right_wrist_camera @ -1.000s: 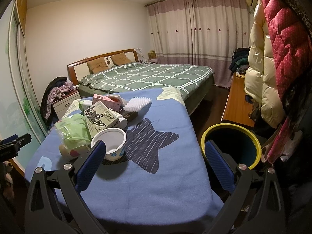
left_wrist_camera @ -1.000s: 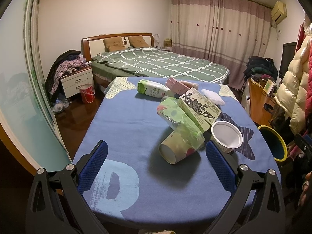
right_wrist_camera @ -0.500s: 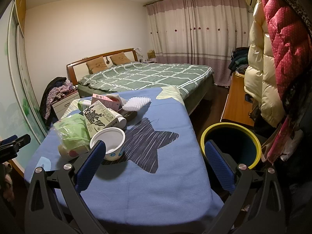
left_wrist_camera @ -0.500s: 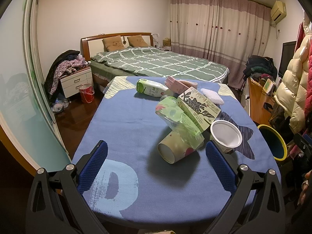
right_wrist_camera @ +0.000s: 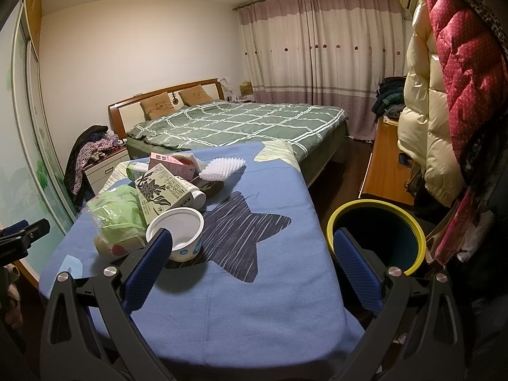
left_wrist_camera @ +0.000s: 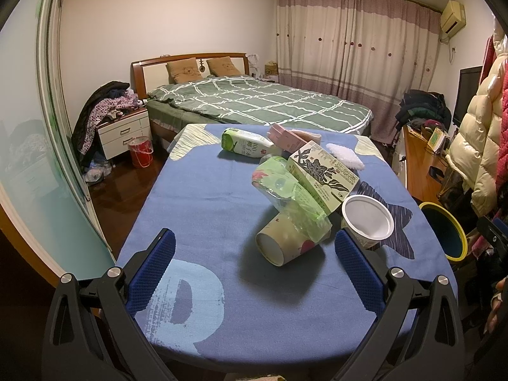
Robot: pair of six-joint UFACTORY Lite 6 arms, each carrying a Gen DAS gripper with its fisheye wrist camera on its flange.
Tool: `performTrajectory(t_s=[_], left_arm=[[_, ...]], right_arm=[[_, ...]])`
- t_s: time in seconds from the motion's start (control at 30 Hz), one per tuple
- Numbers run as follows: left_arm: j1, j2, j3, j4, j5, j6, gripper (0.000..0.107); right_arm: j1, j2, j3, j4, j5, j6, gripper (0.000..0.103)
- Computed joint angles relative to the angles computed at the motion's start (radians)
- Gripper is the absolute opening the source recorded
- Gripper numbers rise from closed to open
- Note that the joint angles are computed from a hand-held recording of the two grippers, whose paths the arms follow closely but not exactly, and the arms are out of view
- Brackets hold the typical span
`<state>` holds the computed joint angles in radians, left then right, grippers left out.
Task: Collect trash
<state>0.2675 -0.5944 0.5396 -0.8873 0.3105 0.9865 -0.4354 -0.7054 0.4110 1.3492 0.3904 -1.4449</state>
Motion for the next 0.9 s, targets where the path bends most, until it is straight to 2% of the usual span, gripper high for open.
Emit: performTrajectory(t_s=[0.6, 0.9], left_arm=[[-0.004, 0.001, -0.005, -0.002, -0.007, 0.000, 0.099], [0.026, 0.041, -0.009, -0.119, -0.013, 0.128, 0.099]], right_arm=[[0.004, 0.010, -0.001, 0.019, -0.002, -0.024, 0.097], [0.148, 0.077, 0.025, 0.097, -0.123, -0.069, 0.097]])
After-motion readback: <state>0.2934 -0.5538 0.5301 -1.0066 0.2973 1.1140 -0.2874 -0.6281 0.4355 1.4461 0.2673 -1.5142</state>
